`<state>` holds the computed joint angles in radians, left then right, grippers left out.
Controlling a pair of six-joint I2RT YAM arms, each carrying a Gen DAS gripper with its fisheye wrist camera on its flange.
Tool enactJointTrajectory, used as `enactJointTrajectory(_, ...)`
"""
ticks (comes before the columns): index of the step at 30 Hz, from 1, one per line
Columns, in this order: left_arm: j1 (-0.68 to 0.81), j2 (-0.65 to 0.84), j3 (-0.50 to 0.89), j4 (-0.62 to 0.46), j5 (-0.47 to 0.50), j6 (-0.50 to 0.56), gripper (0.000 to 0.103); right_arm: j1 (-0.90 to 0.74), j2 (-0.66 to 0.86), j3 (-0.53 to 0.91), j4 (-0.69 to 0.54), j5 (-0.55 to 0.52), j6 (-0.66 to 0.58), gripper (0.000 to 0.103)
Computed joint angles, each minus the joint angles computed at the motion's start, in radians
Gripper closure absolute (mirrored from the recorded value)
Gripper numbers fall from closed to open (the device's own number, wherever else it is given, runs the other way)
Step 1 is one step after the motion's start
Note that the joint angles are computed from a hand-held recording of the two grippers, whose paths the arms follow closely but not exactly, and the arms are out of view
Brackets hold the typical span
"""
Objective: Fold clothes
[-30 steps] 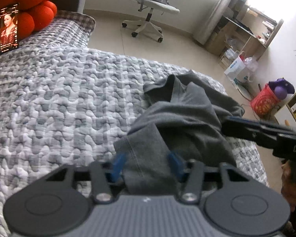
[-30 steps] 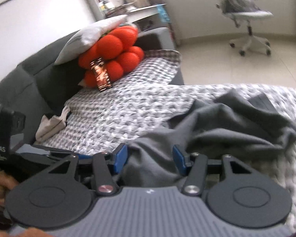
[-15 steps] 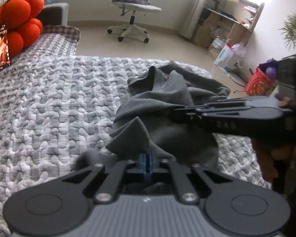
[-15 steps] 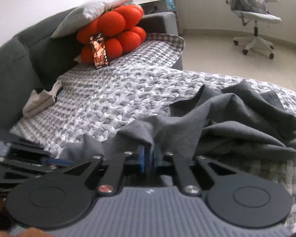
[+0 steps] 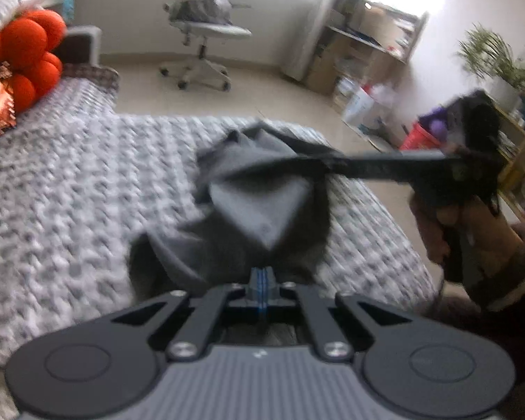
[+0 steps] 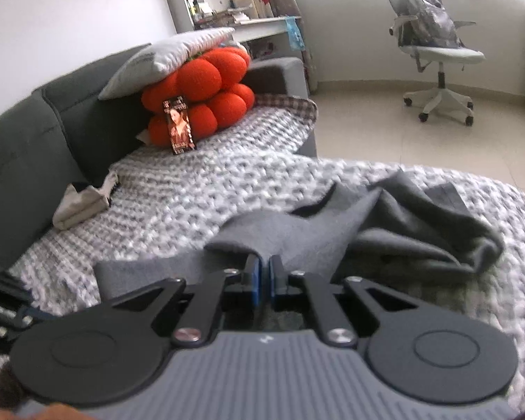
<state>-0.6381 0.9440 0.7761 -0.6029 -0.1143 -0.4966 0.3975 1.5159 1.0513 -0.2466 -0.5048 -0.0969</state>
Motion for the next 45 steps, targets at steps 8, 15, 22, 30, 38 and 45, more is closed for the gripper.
enactJointTrajectory(8,-0.028,-0.026,-0.040,0.006,-0.011,-0.056,0.088,-0.035,0.075,-0.013,-0.080,0.044,-0.044,0.098)
enactJointTrajectory(15,0.055,0.013,-0.016,0.098,0.023,-0.062,0.055,-0.021,0.132,0.008,-0.148,0.098,-0.063,0.099)
enactJointTrajectory(22,0.169,0.204,0.027,0.226,0.093,-0.033,0.052,-0.028,0.115,-0.003,-0.151,0.085,-0.069,0.099)
enactJointTrajectory(30,0.245,0.376,0.041,0.387,0.165,-0.083,0.054,-0.059,0.122,0.055,-0.209,0.014,-0.085,0.087)
enactJointTrajectory(38,0.292,0.428,0.011,0.507,0.217,-0.220,0.084,-0.080,0.161,0.147,-0.218,-0.034,-0.066,0.038)
enactJointTrajectory(45,0.297,0.439,0.035,0.496,0.163,-0.209,0.101,-0.065,0.252,0.290,-0.242,-0.048,-0.068,0.035)
